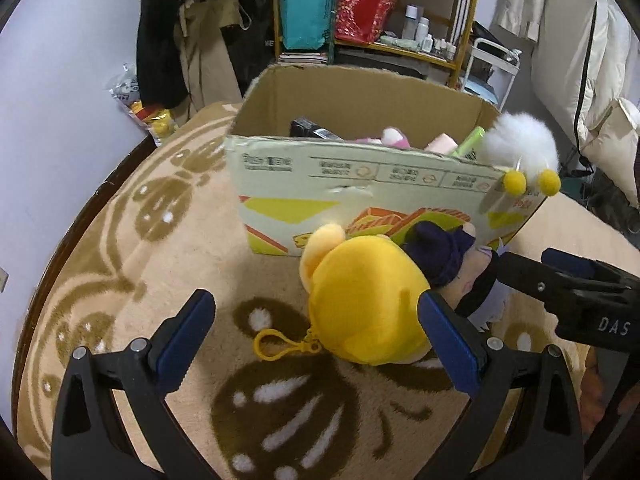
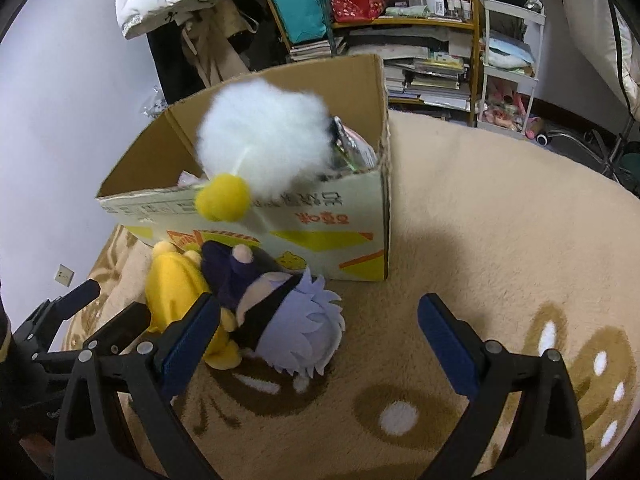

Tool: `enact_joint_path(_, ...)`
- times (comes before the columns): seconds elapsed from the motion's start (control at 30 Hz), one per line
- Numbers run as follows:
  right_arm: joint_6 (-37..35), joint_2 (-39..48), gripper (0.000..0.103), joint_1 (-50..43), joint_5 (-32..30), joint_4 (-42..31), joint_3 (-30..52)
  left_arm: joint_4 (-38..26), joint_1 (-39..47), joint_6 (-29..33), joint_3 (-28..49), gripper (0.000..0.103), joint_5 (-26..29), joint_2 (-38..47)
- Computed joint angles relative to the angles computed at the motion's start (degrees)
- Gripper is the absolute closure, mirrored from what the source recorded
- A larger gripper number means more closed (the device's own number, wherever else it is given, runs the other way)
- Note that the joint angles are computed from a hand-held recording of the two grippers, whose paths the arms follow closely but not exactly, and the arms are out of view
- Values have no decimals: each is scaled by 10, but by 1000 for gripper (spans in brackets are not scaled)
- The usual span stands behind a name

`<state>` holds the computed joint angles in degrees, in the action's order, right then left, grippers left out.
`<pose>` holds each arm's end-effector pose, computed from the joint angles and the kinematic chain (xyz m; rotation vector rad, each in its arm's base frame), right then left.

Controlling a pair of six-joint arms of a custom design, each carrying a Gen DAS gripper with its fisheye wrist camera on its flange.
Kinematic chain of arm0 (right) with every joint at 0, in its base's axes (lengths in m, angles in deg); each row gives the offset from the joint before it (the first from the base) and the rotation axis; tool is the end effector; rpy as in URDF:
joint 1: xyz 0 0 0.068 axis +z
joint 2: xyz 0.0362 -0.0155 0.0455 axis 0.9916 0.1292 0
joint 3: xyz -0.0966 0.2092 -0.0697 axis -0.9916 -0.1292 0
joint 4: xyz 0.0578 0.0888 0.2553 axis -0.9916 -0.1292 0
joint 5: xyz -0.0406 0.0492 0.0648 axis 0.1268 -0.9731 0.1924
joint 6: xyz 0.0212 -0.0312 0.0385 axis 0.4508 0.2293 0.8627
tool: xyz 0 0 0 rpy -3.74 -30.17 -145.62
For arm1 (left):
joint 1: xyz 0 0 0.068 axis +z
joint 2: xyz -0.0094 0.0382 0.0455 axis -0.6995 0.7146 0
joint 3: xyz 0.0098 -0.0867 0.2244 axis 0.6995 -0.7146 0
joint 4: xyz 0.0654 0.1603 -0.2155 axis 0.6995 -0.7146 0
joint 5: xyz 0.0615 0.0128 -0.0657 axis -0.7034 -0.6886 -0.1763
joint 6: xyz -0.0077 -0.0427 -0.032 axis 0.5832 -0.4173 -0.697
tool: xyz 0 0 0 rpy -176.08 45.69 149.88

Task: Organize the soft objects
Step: 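Grasp the yellow-haired doll with the left tool while the right tool grasps the white-haired doll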

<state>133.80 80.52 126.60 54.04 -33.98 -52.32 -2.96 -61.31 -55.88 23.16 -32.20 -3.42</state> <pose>0.1550 0.1285 0.1077 0.7467 2.4322 0.1617 0.2389 -0.0808 0.1223 0.8036 2.4107 -0.2890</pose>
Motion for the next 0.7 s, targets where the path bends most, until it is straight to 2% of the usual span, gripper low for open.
enact_joint_path(0.2,-18,1,0,-24,-24,32,-24,22,-22,3,2,3,-9,38)
enact_joint_path(0.3,-18,0,0,-34,-32,45,-34,22,-27,-1,3,3,4,47)
enact_joint_path(0.5,-22,-12,0,-63,-64,97,-71,28,-41,-4,3,3,9,55)
enact_joint_path(0.7,-25,-8,0,-75,-70,118,-81,50,-60,-16,-7,3,1,57)
